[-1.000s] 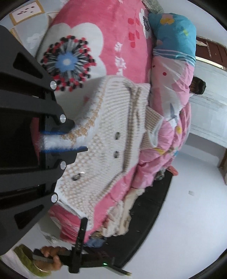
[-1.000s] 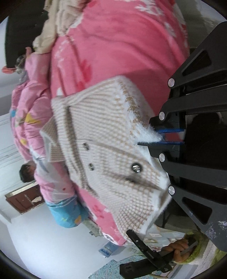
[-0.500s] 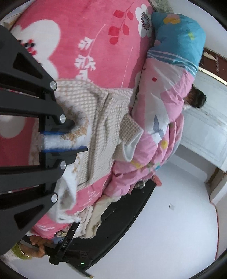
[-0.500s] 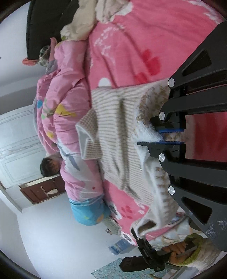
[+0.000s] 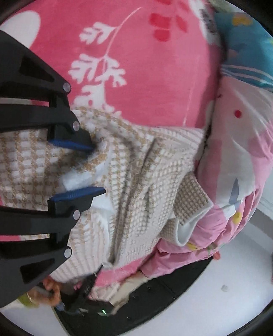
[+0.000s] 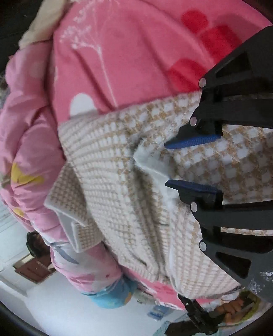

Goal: Fold large clothes

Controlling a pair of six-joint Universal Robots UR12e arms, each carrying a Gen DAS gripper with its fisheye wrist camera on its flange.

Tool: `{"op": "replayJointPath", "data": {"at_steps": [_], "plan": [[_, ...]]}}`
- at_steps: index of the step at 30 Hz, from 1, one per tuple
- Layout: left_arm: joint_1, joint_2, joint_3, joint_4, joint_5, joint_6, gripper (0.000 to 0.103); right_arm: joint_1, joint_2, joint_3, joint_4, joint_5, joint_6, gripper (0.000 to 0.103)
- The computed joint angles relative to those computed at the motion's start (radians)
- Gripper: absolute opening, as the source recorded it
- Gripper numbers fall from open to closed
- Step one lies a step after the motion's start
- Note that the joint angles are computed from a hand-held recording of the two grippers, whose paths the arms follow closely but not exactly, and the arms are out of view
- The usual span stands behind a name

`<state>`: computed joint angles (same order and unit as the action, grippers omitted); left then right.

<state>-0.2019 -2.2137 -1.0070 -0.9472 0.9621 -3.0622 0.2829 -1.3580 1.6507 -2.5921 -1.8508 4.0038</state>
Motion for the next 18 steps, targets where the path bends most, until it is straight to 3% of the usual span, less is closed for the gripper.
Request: {"op": "replayJointPath", "data": {"at_steps": [1, 2, 4, 6, 9, 12, 18], "plan": [[0.005, 0.004, -0.005, -0.002, -0.020, -0.005, 0.042, 0.003, -0.005, 0.000, 0.001, 0.000, -0.003, 0.034], [0.012, 0.015, -0.020, 0.012, -0.040, -0.011, 0.056, 0.003, -0.009, 0.003, -0.002, 0.008, -0.005, 0.047], [0.018, 0.041, -0.063, 0.106, -0.015, -0.044, 0.077, 0.009, -0.024, 0.017, -0.034, 0.021, -0.007, 0.064], [0.027, 0.060, -0.091, 0.167, -0.018, -0.060, 0.078, 0.026, -0.037, 0.013, -0.006, -0.018, -0.009, 0.071], [0.038, 0.087, -0.119, 0.176, -0.008, -0.075, 0.078, 0.050, -0.069, 0.030, 0.008, -0.041, 0.006, 0.075], [0.045, 0.130, -0.181, 0.184, -0.014, -0.040, 0.078, 0.077, -0.099, 0.053, 0.014, -0.060, 0.037, 0.078], [0.056, 0.216, -0.353, 0.209, -0.114, 0.015, 0.078, 0.132, -0.143, 0.119, -0.006, -0.051, 0.136, 0.078]]}}
